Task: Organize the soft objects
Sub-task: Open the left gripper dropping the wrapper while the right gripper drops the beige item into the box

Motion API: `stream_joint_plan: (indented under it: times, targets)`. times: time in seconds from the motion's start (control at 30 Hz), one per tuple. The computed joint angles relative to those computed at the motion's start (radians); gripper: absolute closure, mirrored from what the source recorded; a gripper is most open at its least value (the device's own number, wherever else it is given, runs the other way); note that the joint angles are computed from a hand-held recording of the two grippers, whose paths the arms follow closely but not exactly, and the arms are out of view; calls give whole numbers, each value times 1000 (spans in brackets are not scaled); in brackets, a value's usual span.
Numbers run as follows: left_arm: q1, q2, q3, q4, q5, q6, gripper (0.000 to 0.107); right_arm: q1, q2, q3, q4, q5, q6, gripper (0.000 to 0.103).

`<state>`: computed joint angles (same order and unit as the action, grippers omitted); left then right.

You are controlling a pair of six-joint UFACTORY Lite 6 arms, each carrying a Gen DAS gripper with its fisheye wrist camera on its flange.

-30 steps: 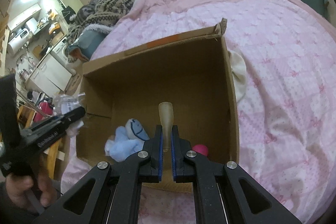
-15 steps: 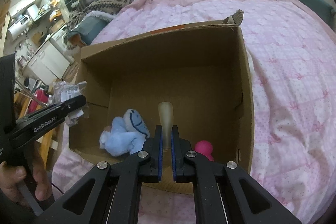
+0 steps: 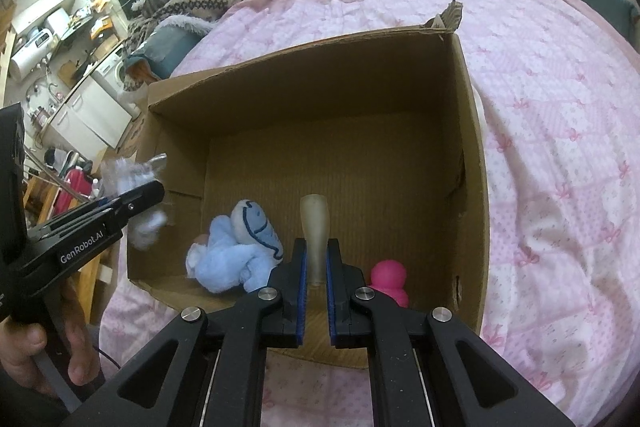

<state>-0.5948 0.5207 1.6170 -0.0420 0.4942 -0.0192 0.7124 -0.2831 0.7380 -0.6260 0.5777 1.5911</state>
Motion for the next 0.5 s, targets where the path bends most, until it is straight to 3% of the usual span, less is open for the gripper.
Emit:
stream_joint_plan:
  times: [0.1, 0.27, 0.33, 0.5]
  targets:
    - [-3, 1, 2, -29, 13, 33, 81, -3, 5, 3, 11, -5, -13, 94]
    - [-11, -25, -24, -16, -10, 25, 47, -6, 12, 4, 13, -21, -23, 94]
    - [-14, -34, -29, -8, -19, 17, 43, -8, 13, 3, 14, -26, -24, 94]
    - [-17, -28, -18, 23, -10, -15, 42, -11, 12, 0, 10, -35, -20, 93]
